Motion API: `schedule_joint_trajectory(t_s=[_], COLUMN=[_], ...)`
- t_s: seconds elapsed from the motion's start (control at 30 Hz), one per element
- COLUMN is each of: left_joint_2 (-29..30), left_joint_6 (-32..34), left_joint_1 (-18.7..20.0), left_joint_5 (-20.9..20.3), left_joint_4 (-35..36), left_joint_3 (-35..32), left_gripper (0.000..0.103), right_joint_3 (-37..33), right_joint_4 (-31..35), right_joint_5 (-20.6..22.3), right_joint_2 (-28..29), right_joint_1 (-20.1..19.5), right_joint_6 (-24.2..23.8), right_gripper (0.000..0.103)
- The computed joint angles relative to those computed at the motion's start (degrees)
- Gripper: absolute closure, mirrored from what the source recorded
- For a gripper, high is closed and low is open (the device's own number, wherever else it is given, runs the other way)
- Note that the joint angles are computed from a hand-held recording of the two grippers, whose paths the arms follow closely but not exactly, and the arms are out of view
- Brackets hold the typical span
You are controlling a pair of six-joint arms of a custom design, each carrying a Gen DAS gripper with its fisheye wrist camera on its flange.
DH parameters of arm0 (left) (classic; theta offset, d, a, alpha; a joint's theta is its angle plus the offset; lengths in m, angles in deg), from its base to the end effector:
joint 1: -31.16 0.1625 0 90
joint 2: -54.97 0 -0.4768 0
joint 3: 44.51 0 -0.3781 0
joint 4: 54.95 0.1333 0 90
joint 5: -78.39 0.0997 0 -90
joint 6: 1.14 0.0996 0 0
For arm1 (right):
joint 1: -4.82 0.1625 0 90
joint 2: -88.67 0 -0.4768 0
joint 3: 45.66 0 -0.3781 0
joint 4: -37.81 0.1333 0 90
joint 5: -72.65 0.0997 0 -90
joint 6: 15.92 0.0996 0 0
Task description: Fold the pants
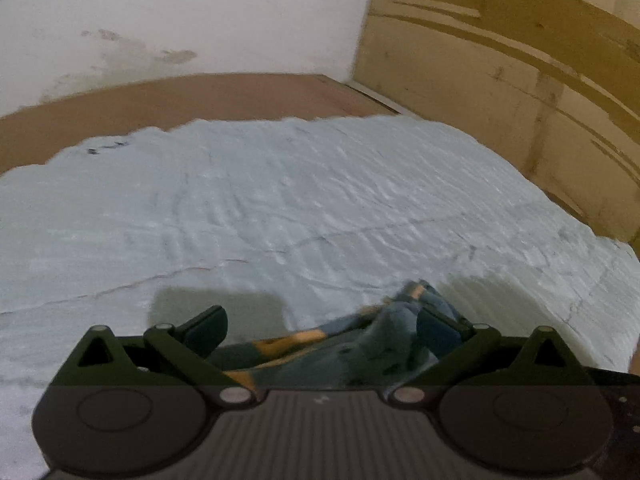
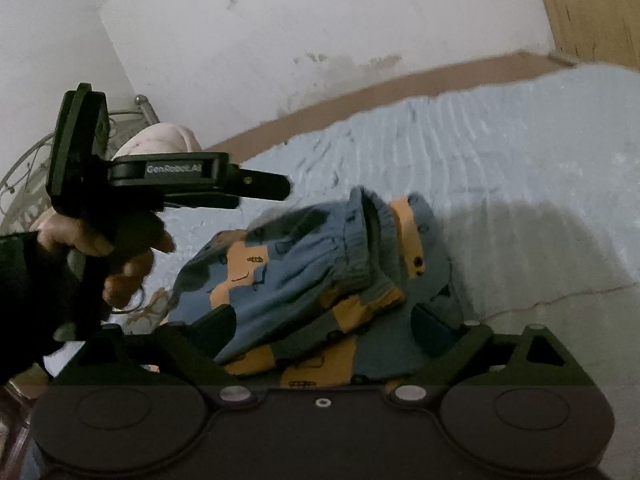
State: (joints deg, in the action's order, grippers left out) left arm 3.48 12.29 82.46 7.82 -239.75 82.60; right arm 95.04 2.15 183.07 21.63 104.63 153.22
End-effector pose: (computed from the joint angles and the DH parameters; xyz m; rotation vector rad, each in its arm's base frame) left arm -0.1926 -0.5066 0.1134 1.1698 2.5777 -0.5725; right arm 0.1490 -0.2833 0.1027 0.2346 -2.5215 1.2262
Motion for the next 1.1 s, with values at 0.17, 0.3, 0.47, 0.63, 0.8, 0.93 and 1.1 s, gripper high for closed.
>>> schedule_joint_trajectory(t_s=[0.17, 0.3, 0.47, 0.63, 0.8, 0.93, 1.1], left_joint_2=[2.4, 2.5, 3.0, 3.2, 2.9, 4.3, 3.8], left_joint_6=[-0.3, -0.3, -0.1, -0.8, -2.3, -2.1, -3.8], left_joint_1=[0.8, 1.3, 0.5, -1.4, -2.7, -3.6, -2.7], left_joint_5=[-3.5, -6.6, -7.1, -4.6, -5.9, -4.0, -4.3], left_joint_4=[3.1, 5.1, 8.4, 4.9, 3.4, 2.7, 1.5], left_joint_3=[-2.0, -3.0, -4.1, -2.7, -2.0, -1.6, -1.0], left_gripper=[0.017, 0.033, 0.075, 0.097, 0.103, 0.103, 0.092], right_joint_3=[-0.6, -0.5, 0.0, 3.2, 6.3, 7.3, 6.9], right_joint_4=[-0.9, -3.7, -7.9, -12.9, -19.3, -19.0, -14.6], right_joint_5=[0.7, 3.4, 8.5, 6.8, 11.2, 12.4, 7.5], right_joint_2=[0.7, 1.4, 3.0, 1.5, -0.8, -3.2, -3.3], right_joint_1=[-0.3, 0.1, 2.2, 1.7, 5.5, 5.6, 2.3], right_joint_6=[3.9, 7.8, 8.0, 6.4, 3.5, 2.5, 4.0], right_gripper=[0.023, 0.043, 0.066, 0.086, 0.103, 0.101, 0.065])
